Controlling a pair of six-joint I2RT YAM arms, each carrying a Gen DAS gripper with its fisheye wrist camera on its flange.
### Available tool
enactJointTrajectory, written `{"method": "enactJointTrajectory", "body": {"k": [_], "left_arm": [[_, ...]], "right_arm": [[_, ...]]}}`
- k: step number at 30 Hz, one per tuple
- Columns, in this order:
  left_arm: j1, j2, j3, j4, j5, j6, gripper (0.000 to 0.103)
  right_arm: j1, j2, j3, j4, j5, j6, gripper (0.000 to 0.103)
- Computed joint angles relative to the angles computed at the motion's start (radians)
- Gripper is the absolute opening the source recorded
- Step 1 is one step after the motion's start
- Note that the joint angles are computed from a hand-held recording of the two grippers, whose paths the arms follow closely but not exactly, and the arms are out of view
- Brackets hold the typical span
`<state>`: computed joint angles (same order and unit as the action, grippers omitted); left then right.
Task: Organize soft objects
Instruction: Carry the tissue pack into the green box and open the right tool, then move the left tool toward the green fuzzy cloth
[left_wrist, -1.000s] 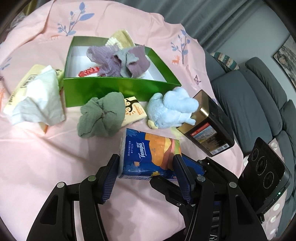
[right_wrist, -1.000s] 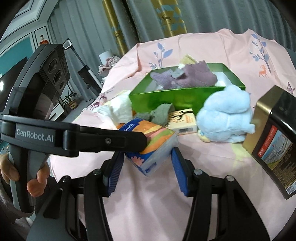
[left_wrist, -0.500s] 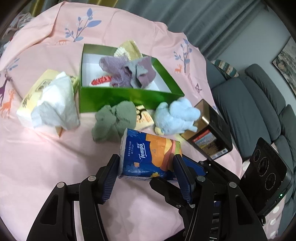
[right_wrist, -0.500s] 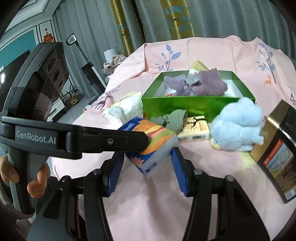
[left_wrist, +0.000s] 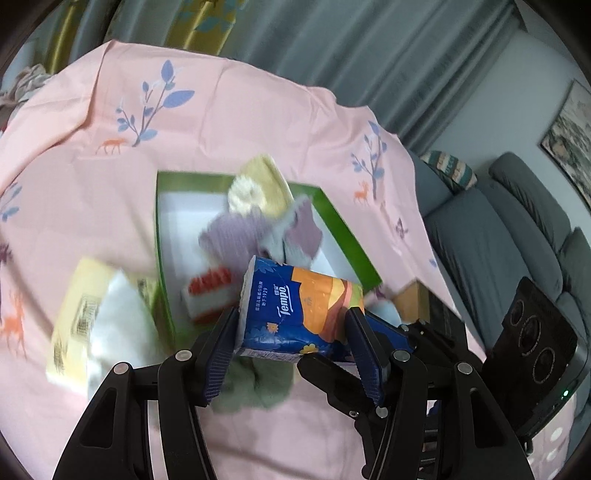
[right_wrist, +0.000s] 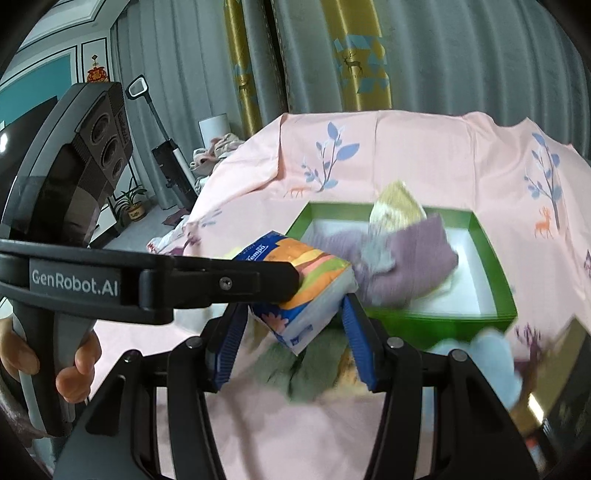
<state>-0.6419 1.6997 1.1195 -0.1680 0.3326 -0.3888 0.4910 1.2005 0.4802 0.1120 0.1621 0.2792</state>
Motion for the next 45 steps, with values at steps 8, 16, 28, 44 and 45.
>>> {"method": "enactJointTrajectory", "body": {"k": [8,16,28,44,45], "left_arm": [[0.063,0.221,0.286,-0.096,0.041,0.012,0.060],[0.097,0.439,0.500,-0.166,0.087,-0.017,0.060],[0.078,0.514,0.584,-0.253,0.025,-0.004,0.060],[0.006,0.262,0.360,-0.237,-0.154,0.080,0.095],[0.002,0.239,0.335,-0.230,-0.159,0.081,0.096]], "right_arm": [[-0.148,0.236,0.187,0.038,-0.100,-0.071,0.052],[-0.214,0.435,0.320,0.004,-0.144,-0.080,0.052],[-0.205,0.563,0.414,-0.070,-0.099,-0.117,0.055],[-0.055,0.270,0.228,-0.147,0.174,-0.064,0.087],[-0.043,0.241,0.212,-0.159,0.188,-0.048,0.088]]}}
